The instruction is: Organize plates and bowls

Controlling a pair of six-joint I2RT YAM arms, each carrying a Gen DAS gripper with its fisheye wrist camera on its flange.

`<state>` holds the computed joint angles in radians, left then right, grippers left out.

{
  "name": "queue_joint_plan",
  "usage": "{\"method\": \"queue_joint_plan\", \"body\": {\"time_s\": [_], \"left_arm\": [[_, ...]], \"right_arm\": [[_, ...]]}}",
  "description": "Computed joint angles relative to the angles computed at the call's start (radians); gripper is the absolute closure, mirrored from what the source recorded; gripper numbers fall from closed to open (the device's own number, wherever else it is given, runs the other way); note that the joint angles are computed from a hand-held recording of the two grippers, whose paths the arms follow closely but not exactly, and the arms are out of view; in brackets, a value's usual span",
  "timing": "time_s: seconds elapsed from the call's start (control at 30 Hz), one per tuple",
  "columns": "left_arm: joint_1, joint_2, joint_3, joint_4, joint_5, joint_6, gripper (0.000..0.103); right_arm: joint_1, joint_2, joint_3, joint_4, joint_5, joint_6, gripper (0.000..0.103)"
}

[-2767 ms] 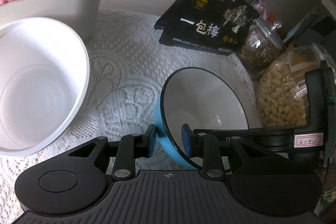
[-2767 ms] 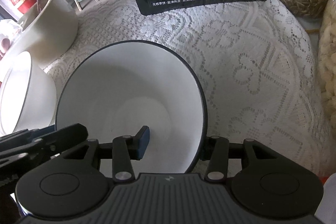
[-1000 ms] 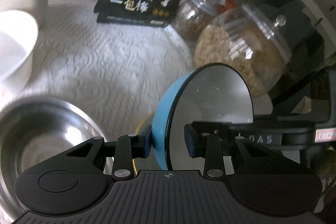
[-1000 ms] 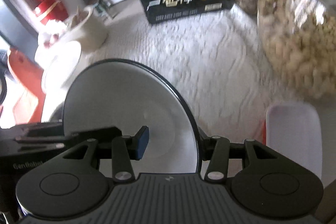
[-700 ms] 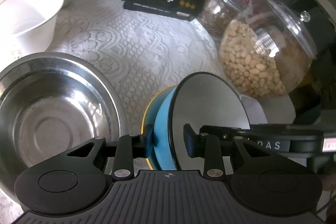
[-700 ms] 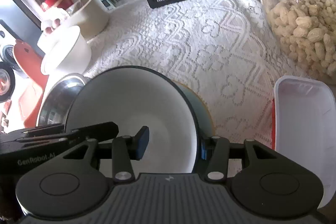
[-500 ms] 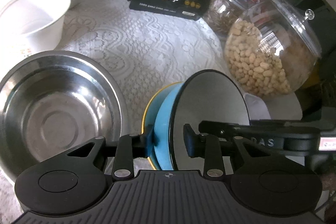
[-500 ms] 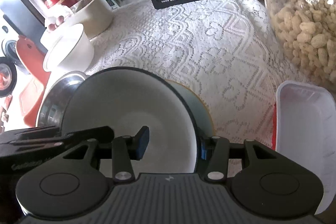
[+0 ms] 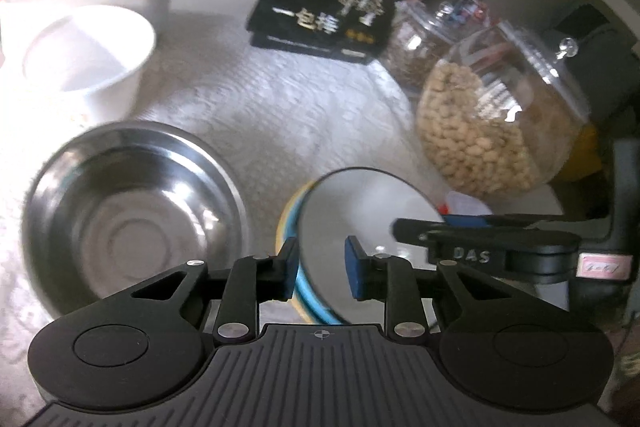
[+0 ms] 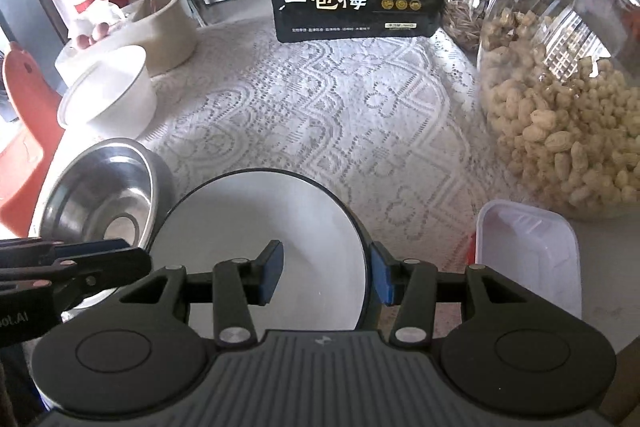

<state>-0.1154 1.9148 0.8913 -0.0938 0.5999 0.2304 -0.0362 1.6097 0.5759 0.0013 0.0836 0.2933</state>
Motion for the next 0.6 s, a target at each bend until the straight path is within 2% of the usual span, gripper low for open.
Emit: {"method": "queue_joint_plan", "body": {"time_s": [0.1, 0.33, 0.6], "left_arm": [[0.006, -0.005, -0.027, 0.040, -0.032, 0.004, 0.076], [0.041, 0.048, 0.017, -0.026, 0.013, 0.033, 0.076], [0.046, 0.029, 0.006, -0.022, 0.072, 0.057, 0.076]], "right_arm": [[0.021, 0.006, -0.001, 0.004, 0.030, 0.018, 0.055], [0.031, 0.004, -0.001, -0.007, 0.042, 0.036, 0.056], [-0.012, -0.002, -0.058, 0.049, 0.018, 0.041, 0.056]]}}
